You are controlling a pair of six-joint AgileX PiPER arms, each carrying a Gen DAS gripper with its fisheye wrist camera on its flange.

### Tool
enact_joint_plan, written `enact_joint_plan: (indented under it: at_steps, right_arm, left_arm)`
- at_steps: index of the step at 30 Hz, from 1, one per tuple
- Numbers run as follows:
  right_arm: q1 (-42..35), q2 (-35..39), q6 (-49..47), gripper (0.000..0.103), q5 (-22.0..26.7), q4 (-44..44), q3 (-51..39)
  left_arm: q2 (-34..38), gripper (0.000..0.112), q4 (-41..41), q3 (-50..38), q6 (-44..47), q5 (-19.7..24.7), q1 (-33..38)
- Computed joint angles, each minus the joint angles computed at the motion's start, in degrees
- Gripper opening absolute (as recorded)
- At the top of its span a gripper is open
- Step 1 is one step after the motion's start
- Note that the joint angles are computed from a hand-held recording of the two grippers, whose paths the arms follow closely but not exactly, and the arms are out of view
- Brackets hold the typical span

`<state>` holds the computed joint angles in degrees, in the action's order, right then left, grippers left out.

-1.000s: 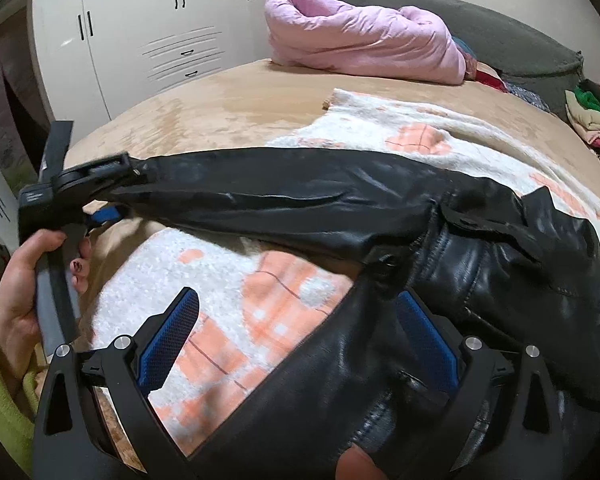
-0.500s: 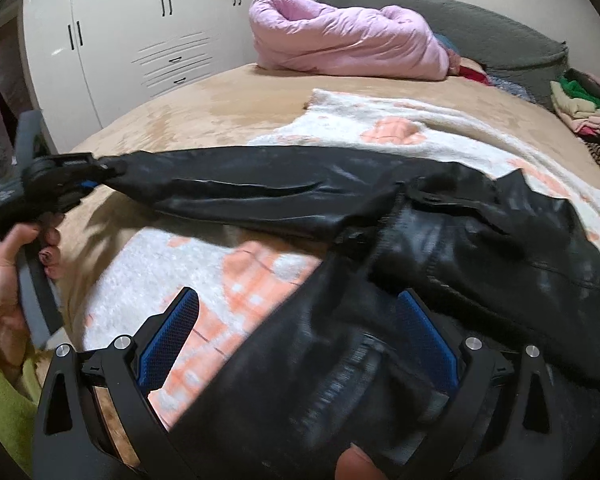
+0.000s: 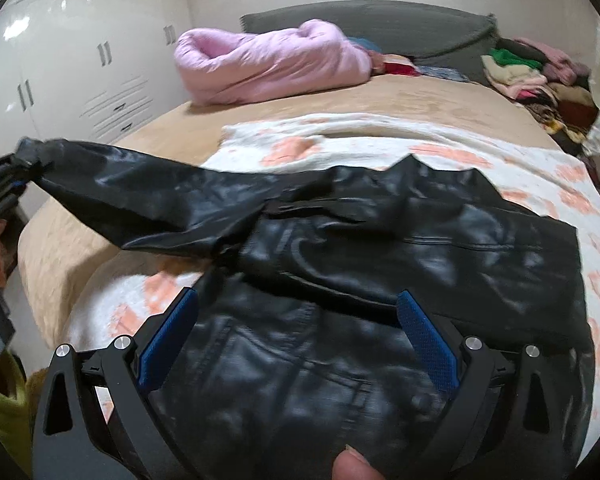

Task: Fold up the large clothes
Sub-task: 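Close the left tool on the sleeve cuff and lift it, then carry the sleeve across the jacket body with the left tool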

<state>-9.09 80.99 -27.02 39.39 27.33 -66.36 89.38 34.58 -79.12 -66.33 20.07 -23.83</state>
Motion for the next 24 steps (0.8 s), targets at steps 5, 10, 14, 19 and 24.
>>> enact_joint_plan:
  at_steps: [5, 10, 14, 19, 24]
  right_arm:
    - [-7.94, -0.90, -5.00, 0.099, 2.66, 5.62, -0.02]
    - [-17.12, -1.41, -11.50, 0.099, 6.47, 11.77, -0.63]
    - [-23.84, -1.73, -15.35, 0.099, 8.85, 15.22, -0.68]
    - [-31.26, -0.66, -18.58, 0.099, 11.43, 18.78, -1.46]
    - [-37.28, 1.80, -20.44, 0.099, 13.69, 21.43, -3.26]
  left_arm:
    - [3.69, 0.001, 2.12, -9.50, 2.27, 4.90, -6.95]
    - [8.91, 0.001, 0.17, -19.20, 7.22, 8.52, -12.42]
    - [14.97, 0.001, -4.45, -28.91, 14.50, 12.00, -16.03]
    - [23.66, 0.001, -9.94, -40.96, 23.46, 17.32, -20.04]
    - [31.27, 0.000, -14.20, -50.00, 29.74, 21.39, -22.15]
